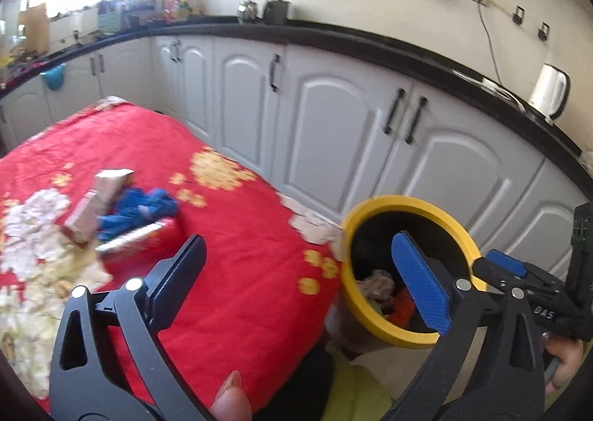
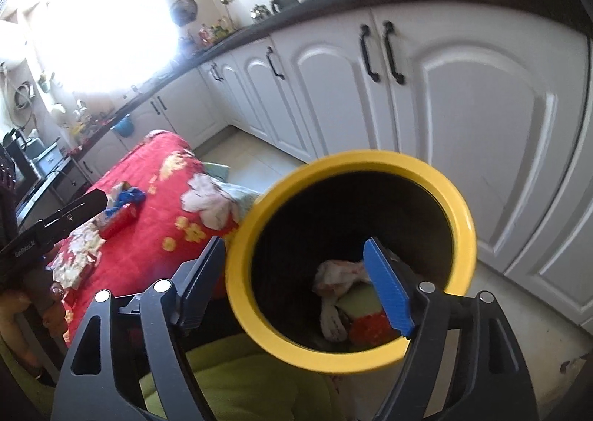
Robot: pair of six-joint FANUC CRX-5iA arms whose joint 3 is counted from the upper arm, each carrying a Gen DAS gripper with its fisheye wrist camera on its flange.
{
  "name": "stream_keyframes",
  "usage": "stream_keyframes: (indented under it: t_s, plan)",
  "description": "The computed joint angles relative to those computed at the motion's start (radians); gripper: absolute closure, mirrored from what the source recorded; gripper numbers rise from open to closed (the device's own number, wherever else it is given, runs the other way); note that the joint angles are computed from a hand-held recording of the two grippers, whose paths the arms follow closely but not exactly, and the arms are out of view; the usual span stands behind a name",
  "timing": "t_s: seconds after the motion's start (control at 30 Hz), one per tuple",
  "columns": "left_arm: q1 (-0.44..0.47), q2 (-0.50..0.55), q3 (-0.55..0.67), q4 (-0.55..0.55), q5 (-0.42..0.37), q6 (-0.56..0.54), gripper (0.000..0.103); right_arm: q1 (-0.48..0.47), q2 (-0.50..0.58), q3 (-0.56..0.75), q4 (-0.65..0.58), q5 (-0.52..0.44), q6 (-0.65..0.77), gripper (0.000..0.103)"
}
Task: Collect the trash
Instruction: 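Open both tools to drop the plastic bags into the bin, then move both open tools back toward the trash on the table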
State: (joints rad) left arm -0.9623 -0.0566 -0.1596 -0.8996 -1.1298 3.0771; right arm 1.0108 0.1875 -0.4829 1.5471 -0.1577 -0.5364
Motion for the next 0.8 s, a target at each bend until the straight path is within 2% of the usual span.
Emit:
stream_keyframes:
  t_s: [0.1, 0.3, 0.47, 0.8]
  plan:
    - [-0.020, -0.053, -0.029, -0.023, -0.066, 0.033, 0.011, 0.025, 0.014, 0.035, -0.038, -0.004, 0.055, 0.026]
    - [-0.048, -0.141, -0.084, -0.052, -0.162, 0.085, 0.011, 0.105, 0.060, 0.138, -0.230, -0.028, 0.272, 0.025]
    - [-0.071, -0.189, -0.117, -0.066, -0.220, 0.103, 0.011, 0.143, 0.096, 0.210, -0.279, -0.033, 0.353, 0.024]
    - [-0.105, -0.266, -0.177, -0.064, -0.318, 0.122, 0.011, 0.222, 0.182, 0.376, -0.497, -0.054, 0.594, 0.017]
